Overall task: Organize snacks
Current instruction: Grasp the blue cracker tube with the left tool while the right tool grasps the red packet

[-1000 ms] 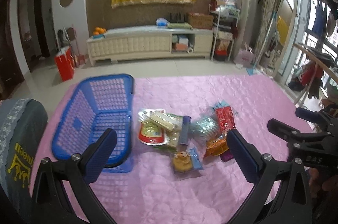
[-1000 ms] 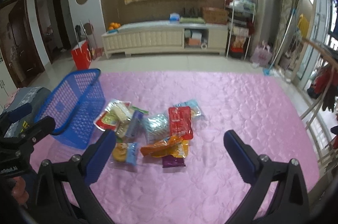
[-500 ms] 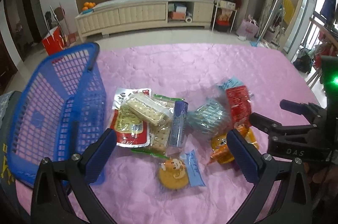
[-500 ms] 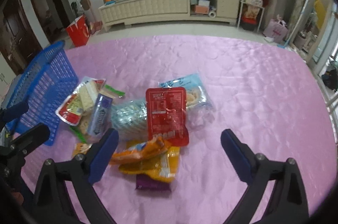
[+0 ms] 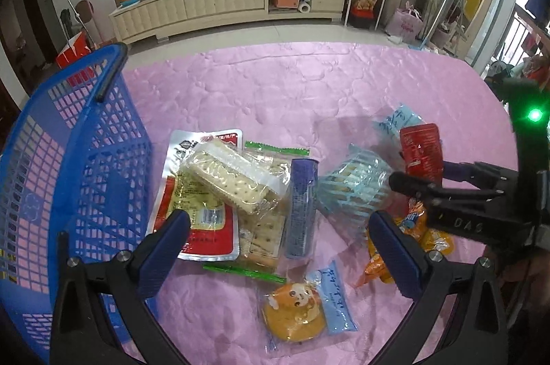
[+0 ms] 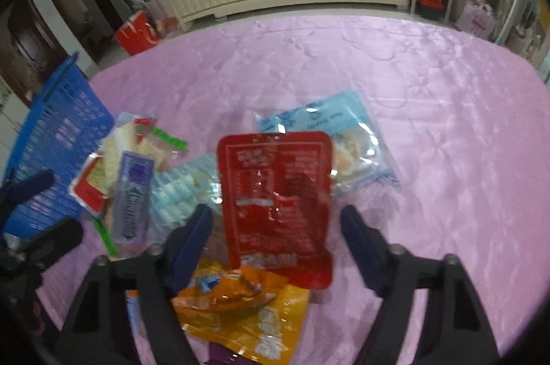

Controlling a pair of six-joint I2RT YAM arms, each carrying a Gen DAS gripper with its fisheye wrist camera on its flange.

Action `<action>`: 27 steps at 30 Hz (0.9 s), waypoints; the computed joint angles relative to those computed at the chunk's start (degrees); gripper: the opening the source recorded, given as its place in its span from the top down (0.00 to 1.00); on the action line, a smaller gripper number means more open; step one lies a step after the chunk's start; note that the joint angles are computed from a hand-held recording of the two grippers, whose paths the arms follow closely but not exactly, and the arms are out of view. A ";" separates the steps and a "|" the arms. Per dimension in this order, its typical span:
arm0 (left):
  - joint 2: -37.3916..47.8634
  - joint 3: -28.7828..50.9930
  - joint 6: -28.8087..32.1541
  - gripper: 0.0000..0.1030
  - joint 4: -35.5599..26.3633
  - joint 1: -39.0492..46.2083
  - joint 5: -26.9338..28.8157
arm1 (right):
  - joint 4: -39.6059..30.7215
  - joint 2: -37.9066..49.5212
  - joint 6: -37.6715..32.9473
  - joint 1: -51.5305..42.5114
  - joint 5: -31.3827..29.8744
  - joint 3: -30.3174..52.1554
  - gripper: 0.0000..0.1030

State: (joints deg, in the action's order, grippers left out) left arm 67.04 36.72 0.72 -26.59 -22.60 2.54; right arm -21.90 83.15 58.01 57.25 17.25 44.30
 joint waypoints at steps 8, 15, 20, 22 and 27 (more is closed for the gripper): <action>2.32 0.51 0.90 0.00 0.99 0.10 0.79 | -2.08 -0.28 -2.23 2.07 2.31 2.14 0.72; 4.44 1.68 0.27 0.00 0.84 -0.42 -0.05 | -0.13 -2.51 -4.35 0.85 1.97 -0.40 0.88; 5.95 1.86 -1.01 0.04 1.30 -1.32 -0.83 | -1.33 -5.41 -3.75 1.80 2.91 -0.79 0.87; 6.16 1.94 -1.32 0.13 1.41 -1.65 -0.96 | -2.02 -6.89 -3.91 1.88 3.66 -0.76 0.87; 10.24 3.08 -0.99 0.31 2.11 -4.88 -5.17 | -2.23 -8.21 -3.19 1.83 3.73 -1.30 0.87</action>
